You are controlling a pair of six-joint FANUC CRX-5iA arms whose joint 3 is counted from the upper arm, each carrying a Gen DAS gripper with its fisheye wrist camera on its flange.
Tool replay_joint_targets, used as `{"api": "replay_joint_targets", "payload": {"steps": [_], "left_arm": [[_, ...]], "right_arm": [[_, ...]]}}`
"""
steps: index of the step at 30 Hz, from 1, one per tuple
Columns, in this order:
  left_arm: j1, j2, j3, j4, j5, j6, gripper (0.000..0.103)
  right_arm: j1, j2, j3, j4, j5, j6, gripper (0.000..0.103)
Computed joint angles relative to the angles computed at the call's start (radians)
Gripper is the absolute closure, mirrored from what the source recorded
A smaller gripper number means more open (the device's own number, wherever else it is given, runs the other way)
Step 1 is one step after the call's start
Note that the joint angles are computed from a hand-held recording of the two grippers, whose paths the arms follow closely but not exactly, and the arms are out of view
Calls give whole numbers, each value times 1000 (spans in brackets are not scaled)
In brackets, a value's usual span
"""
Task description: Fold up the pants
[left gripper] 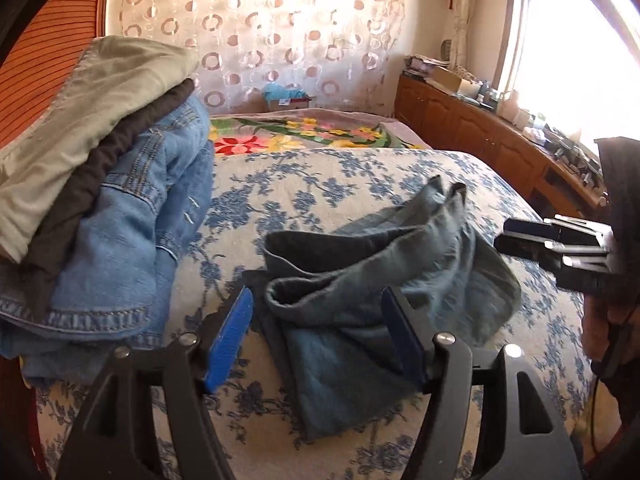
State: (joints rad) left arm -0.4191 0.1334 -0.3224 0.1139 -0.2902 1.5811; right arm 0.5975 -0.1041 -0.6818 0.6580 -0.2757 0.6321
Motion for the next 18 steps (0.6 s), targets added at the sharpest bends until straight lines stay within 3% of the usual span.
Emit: {"api": "replay_joint_targets", "payload": {"steps": [3,7,14,18], "left_arm": [[-17,-13,1,-72,-6,66,36],[-19,-43,-74,28,28,-21,36],[-17,-72,-104,6,-28,-10,36],[-12,-73,-121,53,-36,-80,47]], "right_arm": [[31,-33,-24,-58,-10,40,56],[57,-54,-49,-99,-21,64,56],[72,-61,-58,-174,-38,109,54],[73,-59,-57,-186,-35,121,53]]}}
